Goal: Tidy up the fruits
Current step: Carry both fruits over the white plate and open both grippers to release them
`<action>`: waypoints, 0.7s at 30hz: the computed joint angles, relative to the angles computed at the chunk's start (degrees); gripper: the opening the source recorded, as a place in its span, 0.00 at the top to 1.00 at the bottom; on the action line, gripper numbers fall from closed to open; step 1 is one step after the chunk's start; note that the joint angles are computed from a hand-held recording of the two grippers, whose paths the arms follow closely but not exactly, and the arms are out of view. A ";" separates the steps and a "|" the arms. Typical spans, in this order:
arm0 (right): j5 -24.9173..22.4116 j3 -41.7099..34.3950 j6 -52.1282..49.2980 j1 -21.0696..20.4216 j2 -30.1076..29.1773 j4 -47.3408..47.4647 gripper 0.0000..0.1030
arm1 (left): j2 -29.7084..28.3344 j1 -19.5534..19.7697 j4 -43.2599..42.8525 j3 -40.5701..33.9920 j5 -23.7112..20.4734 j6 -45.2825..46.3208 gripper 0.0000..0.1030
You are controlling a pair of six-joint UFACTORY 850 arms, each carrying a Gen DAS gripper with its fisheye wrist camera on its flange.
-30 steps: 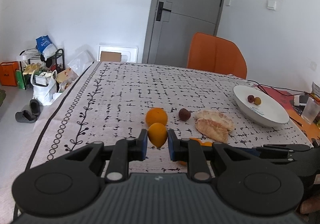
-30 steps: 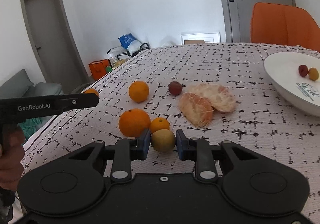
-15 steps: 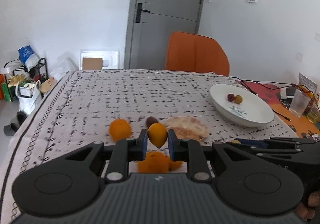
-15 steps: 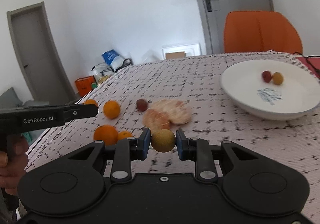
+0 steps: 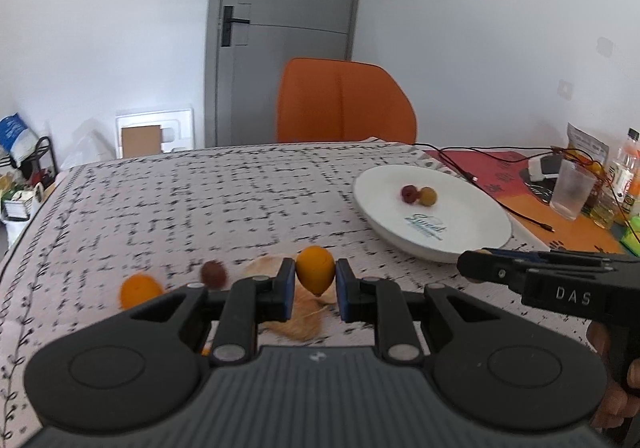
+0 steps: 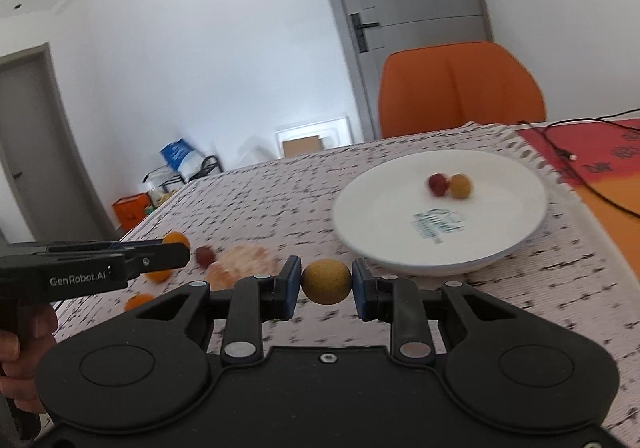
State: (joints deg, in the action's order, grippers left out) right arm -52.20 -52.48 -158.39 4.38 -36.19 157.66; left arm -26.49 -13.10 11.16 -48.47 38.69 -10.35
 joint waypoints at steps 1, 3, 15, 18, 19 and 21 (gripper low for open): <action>-0.17 0.04 0.00 -0.30 -0.02 0.11 0.75 | -0.31 -0.37 0.01 -0.52 -0.22 0.11 0.81; -0.55 -0.17 0.04 -1.13 -0.22 0.32 0.75 | -0.89 -1.07 -0.09 -1.43 -0.66 0.36 0.81; -2.96 -2.78 4.09 -4.48 -2.73 -1.44 0.75 | -4.71 -4.65 -1.30 -8.22 -4.37 2.57 0.81; -3.09 -3.63 5.15 -5.03 -3.28 -1.97 0.75 | -5.96 -5.36 -1.68 -10.33 -5.59 3.25 0.81; -3.05 -3.94 5.63 -5.24 -3.46 -2.26 0.75 | -6.41 -5.55 -1.89 -11.10 -6.05 3.48 0.81; -3.03 -4.59 6.22 -5.62 -3.88 -2.59 0.75 | -7.29 -5.86 -2.23 -12.54 -6.94 3.66 0.81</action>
State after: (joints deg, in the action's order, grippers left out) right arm -55.24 -57.07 -152.17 -1.24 -40.07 155.08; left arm -33.78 -18.96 8.93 -61.01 31.75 -6.70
